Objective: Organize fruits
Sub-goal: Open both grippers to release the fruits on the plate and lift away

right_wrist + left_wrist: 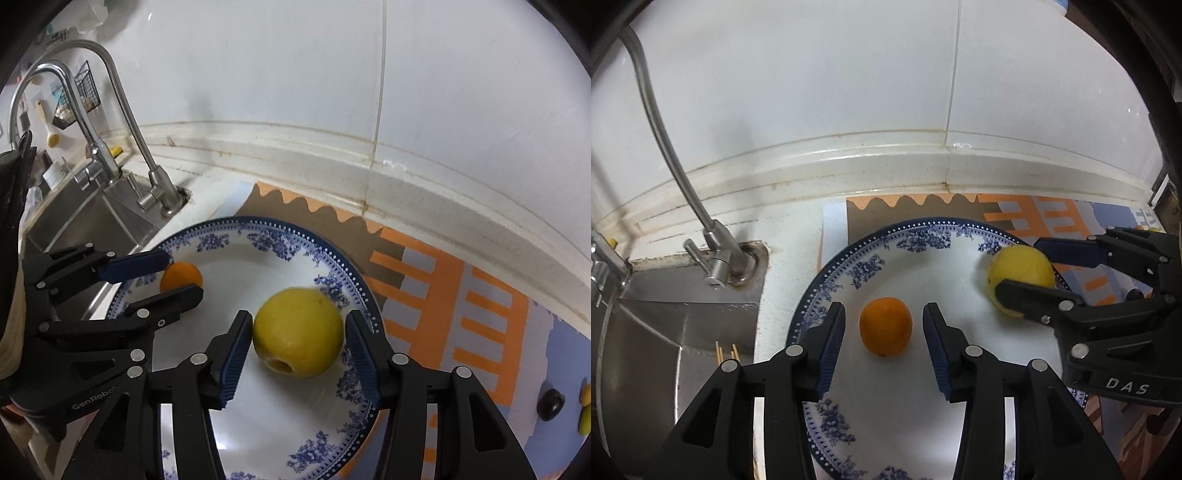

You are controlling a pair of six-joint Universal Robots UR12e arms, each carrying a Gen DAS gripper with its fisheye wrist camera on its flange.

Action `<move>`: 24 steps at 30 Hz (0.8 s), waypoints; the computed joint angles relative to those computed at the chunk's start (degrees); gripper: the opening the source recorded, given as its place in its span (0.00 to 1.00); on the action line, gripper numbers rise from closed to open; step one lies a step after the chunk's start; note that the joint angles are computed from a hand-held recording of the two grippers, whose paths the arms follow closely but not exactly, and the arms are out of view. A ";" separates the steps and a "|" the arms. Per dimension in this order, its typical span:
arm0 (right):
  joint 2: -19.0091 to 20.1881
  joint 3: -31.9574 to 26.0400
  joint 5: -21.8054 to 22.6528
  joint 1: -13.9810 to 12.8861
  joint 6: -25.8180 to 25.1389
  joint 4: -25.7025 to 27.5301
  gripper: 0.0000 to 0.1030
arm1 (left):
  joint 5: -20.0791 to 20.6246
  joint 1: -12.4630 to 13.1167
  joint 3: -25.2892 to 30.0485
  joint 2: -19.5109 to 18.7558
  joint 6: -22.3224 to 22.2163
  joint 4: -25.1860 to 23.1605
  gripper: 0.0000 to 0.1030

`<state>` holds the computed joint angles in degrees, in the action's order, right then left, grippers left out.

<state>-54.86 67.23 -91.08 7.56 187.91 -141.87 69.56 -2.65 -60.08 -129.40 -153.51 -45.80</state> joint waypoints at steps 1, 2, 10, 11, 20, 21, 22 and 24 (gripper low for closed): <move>-0.27 0.37 -0.40 0.08 -0.09 -0.91 0.53 | 0.05 0.07 -0.24 0.28 -0.07 0.13 0.42; -0.48 0.61 -0.86 0.17 -0.18 -1.31 0.53 | -0.07 0.14 -0.43 0.47 -0.11 0.42 0.42; -3.96 4.97 -3.62 0.87 0.01 -7.71 0.53 | -1.61 0.68 -6.12 4.45 0.03 9.75 0.48; -4.53 5.63 -3.73 0.94 0.15 -8.54 0.53 | -2.04 0.75 -6.99 5.14 0.00 10.79 0.49; -9.59 11.87 -7.80 2.10 0.59 -15.76 0.53 | -5.69 1.49 -14.15 10.50 -2.01 19.29 0.58; -10.13 12.52 -8.02 2.18 0.73 -16.48 0.53 | -6.01 1.55 -14.98 11.09 -2.06 20.20 0.58; -10.68 13.22 -8.28 2.25 0.91 -17.21 0.53 | -6.30 1.59 -15.86 11.71 -2.17 21.23 0.58; -11.76 14.40 -9.11 2.50 1.40 -17.99 0.53 | -6.56 1.62 -17.30 12.83 -2.21 22.42 0.58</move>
<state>-66.62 81.63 -100.19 10.05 189.31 -159.85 63.00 -1.02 -77.39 -116.57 -155.71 -23.38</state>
